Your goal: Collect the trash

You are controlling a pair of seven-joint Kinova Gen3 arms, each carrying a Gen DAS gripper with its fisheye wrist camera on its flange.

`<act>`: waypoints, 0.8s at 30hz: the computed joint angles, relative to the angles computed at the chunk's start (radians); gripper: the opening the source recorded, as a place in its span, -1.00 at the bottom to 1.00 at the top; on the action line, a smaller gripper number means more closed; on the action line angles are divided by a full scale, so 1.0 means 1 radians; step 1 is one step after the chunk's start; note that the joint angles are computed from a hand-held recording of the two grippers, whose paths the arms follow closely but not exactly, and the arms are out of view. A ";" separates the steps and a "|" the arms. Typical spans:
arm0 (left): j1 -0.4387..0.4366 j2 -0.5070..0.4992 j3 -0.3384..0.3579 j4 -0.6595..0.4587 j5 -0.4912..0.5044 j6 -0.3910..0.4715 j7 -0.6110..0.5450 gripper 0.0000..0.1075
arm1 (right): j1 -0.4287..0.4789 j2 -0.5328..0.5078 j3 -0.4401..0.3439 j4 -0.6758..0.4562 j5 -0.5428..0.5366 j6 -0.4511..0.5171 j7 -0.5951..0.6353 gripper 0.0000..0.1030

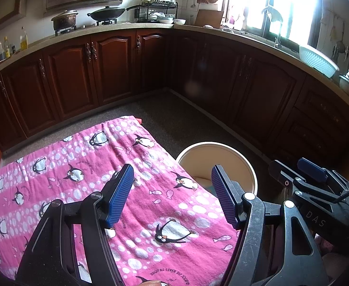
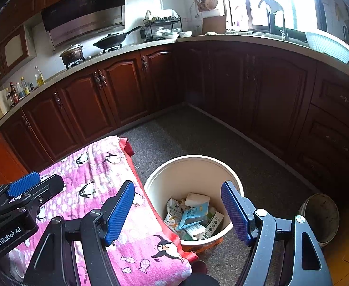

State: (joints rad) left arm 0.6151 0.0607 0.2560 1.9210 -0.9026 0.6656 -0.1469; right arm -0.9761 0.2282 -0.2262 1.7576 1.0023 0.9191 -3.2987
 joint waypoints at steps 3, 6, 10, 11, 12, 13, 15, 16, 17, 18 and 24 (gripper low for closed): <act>0.000 0.002 0.000 0.000 0.001 -0.001 0.000 0.24 | 0.003 0.002 0.001 0.000 -0.001 -0.003 0.003 0.41; 0.000 0.005 -0.003 0.003 0.001 -0.007 0.000 0.24 | 0.003 0.001 0.002 0.000 -0.001 -0.006 0.004 0.41; 0.000 0.008 -0.007 0.007 0.002 -0.017 0.000 0.24 | 0.004 0.003 0.003 -0.001 -0.003 -0.004 0.008 0.41; 0.000 0.008 -0.008 0.008 0.001 -0.019 0.000 0.24 | 0.004 0.003 0.003 0.000 -0.002 -0.005 0.007 0.41; 0.001 0.008 -0.008 0.009 -0.001 -0.019 0.002 0.24 | 0.005 0.003 0.004 0.001 -0.001 -0.008 0.007 0.41; 0.001 0.009 -0.009 0.010 -0.002 -0.020 0.004 0.24 | 0.007 0.003 0.004 0.001 -0.003 -0.009 0.010 0.41; 0.002 0.009 -0.009 0.009 -0.002 -0.019 0.004 0.24 | 0.007 0.003 0.005 0.002 -0.003 -0.010 0.010 0.42; 0.002 0.009 -0.010 0.009 -0.002 -0.019 0.004 0.24 | 0.007 0.003 0.005 0.002 -0.002 -0.010 0.008 0.42; 0.003 0.010 -0.010 0.009 -0.004 -0.017 0.006 0.24 | 0.008 0.003 0.006 0.003 -0.002 -0.011 0.007 0.43; 0.004 0.011 -0.010 0.009 -0.006 -0.015 0.008 0.24 | 0.008 0.003 0.006 0.004 0.000 -0.012 0.006 0.43; 0.009 0.013 -0.012 0.013 -0.020 -0.015 0.024 0.24 | 0.004 0.005 0.007 0.004 0.014 -0.003 -0.002 0.44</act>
State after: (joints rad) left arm 0.6243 0.0736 0.2437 1.9340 -0.9224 0.6502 -0.1225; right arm -0.9720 0.2328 -0.2196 1.7615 1.0165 0.9157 -3.3009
